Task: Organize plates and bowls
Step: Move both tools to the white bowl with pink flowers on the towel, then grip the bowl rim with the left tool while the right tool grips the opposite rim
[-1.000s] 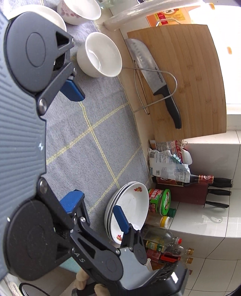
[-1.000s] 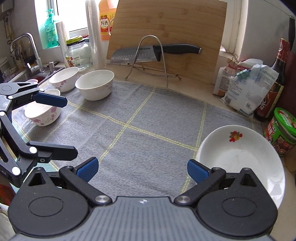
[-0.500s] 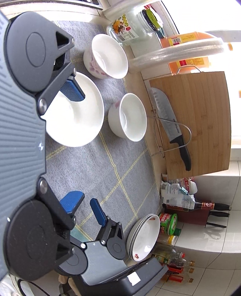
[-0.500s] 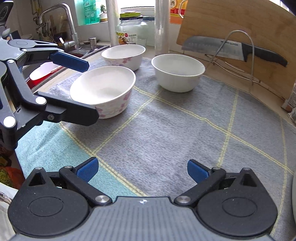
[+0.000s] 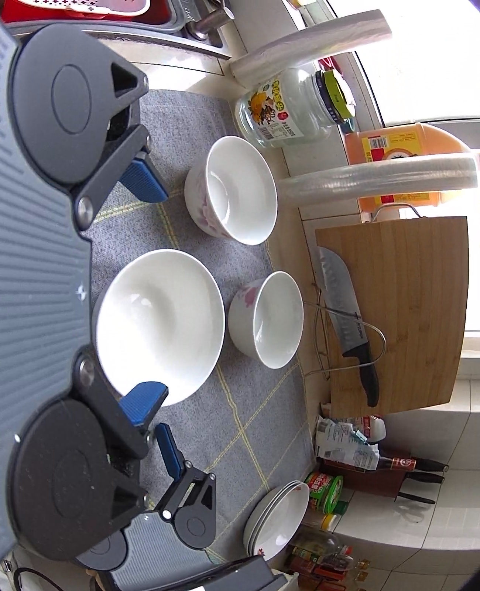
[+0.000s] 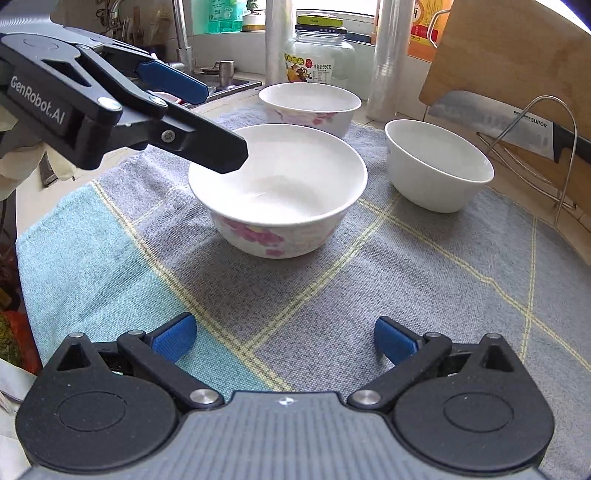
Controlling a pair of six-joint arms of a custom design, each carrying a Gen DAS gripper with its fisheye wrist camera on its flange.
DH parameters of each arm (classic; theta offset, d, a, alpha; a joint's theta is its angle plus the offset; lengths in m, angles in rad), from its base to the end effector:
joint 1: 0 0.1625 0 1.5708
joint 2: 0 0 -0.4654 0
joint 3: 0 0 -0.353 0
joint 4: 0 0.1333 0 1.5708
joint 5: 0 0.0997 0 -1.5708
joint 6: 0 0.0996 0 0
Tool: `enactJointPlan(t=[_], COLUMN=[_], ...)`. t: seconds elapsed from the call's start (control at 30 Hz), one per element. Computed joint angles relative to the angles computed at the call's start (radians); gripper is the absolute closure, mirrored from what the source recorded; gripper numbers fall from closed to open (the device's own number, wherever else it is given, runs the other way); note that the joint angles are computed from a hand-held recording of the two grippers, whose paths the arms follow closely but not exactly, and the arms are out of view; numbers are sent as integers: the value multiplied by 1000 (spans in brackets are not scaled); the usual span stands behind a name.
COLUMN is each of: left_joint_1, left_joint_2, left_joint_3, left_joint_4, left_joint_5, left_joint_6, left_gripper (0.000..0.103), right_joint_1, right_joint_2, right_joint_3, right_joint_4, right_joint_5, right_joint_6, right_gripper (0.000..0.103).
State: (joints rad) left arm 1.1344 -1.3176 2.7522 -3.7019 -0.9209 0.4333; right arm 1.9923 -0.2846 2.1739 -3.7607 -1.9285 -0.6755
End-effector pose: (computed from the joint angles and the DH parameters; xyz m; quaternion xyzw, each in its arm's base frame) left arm 0.0521 -0.3463 0.2665 0.2765 0.8538 -0.3239 0.2996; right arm 0.2776 -0.3785 -0.1017 0.4846 -0.8441 0.1239 0.1931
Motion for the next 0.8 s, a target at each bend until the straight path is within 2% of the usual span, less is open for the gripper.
enactJointPlan(t=[0.1,0.33,0.53,0.8], left_joint_1=[42,97,119,119], left_joint_2=[-18,-22,-23,-26], left_joint_3=[-36,-110,-166,-211], left_joint_4=[53,141,233,358], left_joint_5=[-43,-89,-84,-83], left_joint_6=[12,46,58,92], left_gripper=[1,1,1,4], right_joint_1=[-5,-9,14,39], right_joint_2=[18,68,55,73], right_joint_3=[14,23,-18,-55], right_joint_4=[-67,-202,-119,-132], right_joint_5=[9,14,-16,6], right_joint_6=[2,10,46,-29], right_gripper=[0,0,0,0])
